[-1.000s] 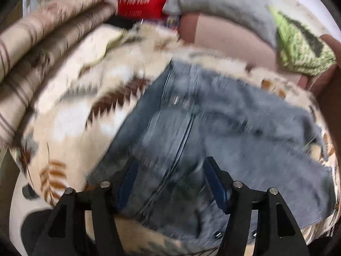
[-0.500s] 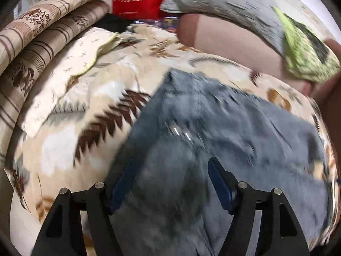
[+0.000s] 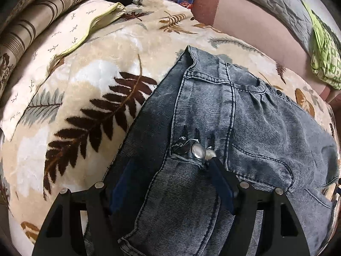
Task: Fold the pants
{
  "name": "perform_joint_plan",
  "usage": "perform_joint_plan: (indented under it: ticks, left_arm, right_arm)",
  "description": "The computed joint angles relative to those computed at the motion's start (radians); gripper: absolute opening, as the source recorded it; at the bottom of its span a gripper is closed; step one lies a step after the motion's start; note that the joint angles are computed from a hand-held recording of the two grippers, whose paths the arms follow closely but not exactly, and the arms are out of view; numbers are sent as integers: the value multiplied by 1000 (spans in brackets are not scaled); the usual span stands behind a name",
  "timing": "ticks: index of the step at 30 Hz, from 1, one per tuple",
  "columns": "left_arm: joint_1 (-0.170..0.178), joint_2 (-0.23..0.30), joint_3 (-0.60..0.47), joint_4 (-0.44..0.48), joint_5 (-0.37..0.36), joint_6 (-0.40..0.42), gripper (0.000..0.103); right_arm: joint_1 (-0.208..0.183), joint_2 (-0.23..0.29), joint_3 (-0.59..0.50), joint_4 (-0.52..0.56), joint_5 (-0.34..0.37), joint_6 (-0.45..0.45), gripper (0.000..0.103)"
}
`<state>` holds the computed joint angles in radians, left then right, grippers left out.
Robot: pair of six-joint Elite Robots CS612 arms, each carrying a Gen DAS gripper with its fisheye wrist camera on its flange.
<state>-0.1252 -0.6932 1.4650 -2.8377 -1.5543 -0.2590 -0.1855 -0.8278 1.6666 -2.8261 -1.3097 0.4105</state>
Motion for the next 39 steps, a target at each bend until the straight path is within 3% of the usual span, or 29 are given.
perform_joint_plan:
  ticks: [2, 4, 5, 6, 13, 16, 17, 18, 19, 20, 21, 23, 25, 31, 36, 39]
  left_arm:
    - [3, 5, -9, 6, 3, 8, 75]
    - [6, 1, -10, 13, 0, 10, 75]
    - [6, -1, -9, 15, 0, 12, 75]
    - [6, -2, -8, 17, 0, 14, 75]
    - [5, 1, -16, 36, -1, 34, 76]
    - [8, -9, -20, 70, -9, 17, 76]
    - [10, -17, -19, 71, -13, 9, 76]
    - [12, -21, -17, 60, -14, 7, 76]
    - [13, -25, -18, 38, -12, 9, 76]
    - [13, -27, -22, 28, -6, 11, 76]
    - [13, -25, -34, 21, 0, 13, 76]
    - [15, -11, -73, 28, -11, 14, 76]
    - [22, 15, -132, 76, -49, 6, 76]
    - [32, 95, -297, 167, -104, 11, 76]
    - [35, 176, -446, 256, -146, -4, 74]
    - [34, 212, -507, 310, -154, -9, 55]
  right_arm:
    - [18, 7, -25, 66, -59, -32, 51]
    - [34, 9, -48, 122, -137, -69, 17]
    - [38, 6, -52, 135, -166, -80, 12]
    - [40, 1, -53, 146, -182, -98, 12]
    - [86, -22, -49, 84, -484, -222, 12]
    - [75, 16, -65, 184, -405, -225, 19]
    - [77, 14, -66, 178, -411, -230, 22]
    - [76, 8, -61, 166, -413, -222, 34]
    - [67, -4, -53, 160, -374, -204, 62]
    - [56, -15, -41, 138, -323, -196, 72]
    - [45, -26, -28, 104, -281, -186, 76]
    - [38, -33, -36, 53, -284, -169, 76]
    - [27, -21, -55, 17, -230, -161, 76]
    - [8, 80, -197, 86, -129, -96, 75]
    - [-4, 103, -210, 84, -82, -83, 75]
    - [-14, 101, -207, 87, -67, -86, 75]
